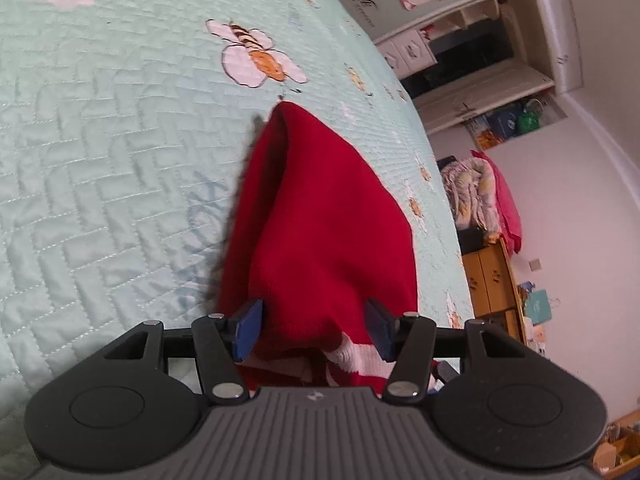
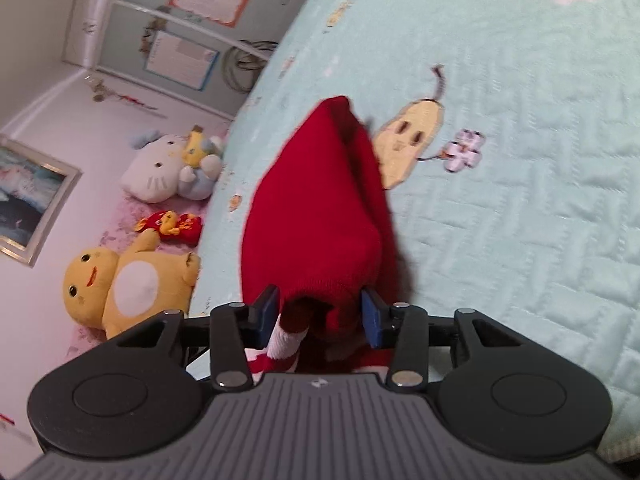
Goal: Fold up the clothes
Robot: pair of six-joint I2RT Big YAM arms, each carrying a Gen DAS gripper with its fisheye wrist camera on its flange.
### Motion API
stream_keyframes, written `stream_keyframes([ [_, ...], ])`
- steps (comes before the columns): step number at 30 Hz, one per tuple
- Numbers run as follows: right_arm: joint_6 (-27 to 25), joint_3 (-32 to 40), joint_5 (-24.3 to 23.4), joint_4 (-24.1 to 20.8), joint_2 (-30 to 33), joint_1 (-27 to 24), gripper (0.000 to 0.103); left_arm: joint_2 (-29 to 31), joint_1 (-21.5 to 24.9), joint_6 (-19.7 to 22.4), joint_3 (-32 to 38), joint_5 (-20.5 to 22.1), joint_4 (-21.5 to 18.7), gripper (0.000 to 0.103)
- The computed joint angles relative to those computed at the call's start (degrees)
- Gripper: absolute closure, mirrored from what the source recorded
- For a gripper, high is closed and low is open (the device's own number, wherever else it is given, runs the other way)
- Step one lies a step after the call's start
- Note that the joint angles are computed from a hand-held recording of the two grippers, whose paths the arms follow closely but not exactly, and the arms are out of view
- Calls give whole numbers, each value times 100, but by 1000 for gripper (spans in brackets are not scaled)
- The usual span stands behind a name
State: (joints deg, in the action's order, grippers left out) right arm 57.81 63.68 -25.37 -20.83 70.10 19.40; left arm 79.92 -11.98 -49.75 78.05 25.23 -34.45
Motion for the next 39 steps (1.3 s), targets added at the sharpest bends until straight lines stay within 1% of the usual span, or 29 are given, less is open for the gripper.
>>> stream_keyframes([
  [1, -34, 34, 10, -53, 22, 16, 65, -3, -8, 17, -5, -10, -17, 46],
  [3, -73, 100, 72, -211, 70, 37, 64, 37, -6, -38, 13, -2, -208, 46],
  [5, 39, 99, 87, -249, 102, 20, 62, 54, 24, -171, -49, 129, -249, 46],
  [8, 230, 60, -52, -174, 153, -17, 61, 52, 55, -302, -134, 255, -137, 46],
  [10, 250, 55, -73, -132, 163, -5, 62, 59, 85, -388, -134, 302, -61, 46],
  [12, 204, 80, -33, -123, 164, 17, 63, 45, 108, -505, -172, 320, 101, 46],
  [15, 122, 148, -1, -153, 182, 43, 67, 11, 173, -1013, -391, 546, 562, 46],
  [20, 743, -53, -222, 354, 131, -24, 68, -130, 285, -1959, -882, 889, 1467, 41],
  [22, 808, -102, -226, 347, 125, -39, 68, -181, 323, -2389, -1117, 1037, 1934, 37],
  [23, 815, -121, -227, 320, 128, -42, 68, -172, 331, -2417, -1131, 1082, 1975, 36],
  [25, 916, -200, -288, 412, 135, -44, 68, -144, 345, -2383, -1113, 1159, 1962, 38],
  [26, 977, -245, -321, 480, 137, -42, 69, -130, 352, -2365, -1104, 1197, 1953, 43],
  [27, 993, -261, -327, 507, 133, -35, 69, -113, 354, -2137, -991, 1192, 1714, 50],
  [28, 913, -221, -274, 448, 116, -16, 72, -92, 353, -1855, -850, 1169, 1417, 81],
  [29, 833, -180, -221, 388, 100, 4, 75, -79, 354, -1553, -707, 1165, 1176, 87],
  [30, 754, -138, -169, 330, 85, 24, 76, -125, 357, -1352, -619, 1110, 1050, 87],
  [32, 636, -68, -100, 259, 41, 56, 80, -296, 400, -1115, -524, 1129, 1061, 87],
  [34, 703, -61, -226, 392, -80, 53, 82, -421, 440, -622, -311, 1093, 667, 87],
  [35, 657, -49, -301, 391, -140, 52, 83, -452, 449, -449, -292, 1117, 465, 87],
  [37, 515, -24, -400, 238, -222, 56, 83, -504, 460, -127, -292, 1169, 73, 87],
  [39, 411, -125, -494, 37, -242, 28, 83, -478, 391, 190, -378, 959, -389, 87],
])
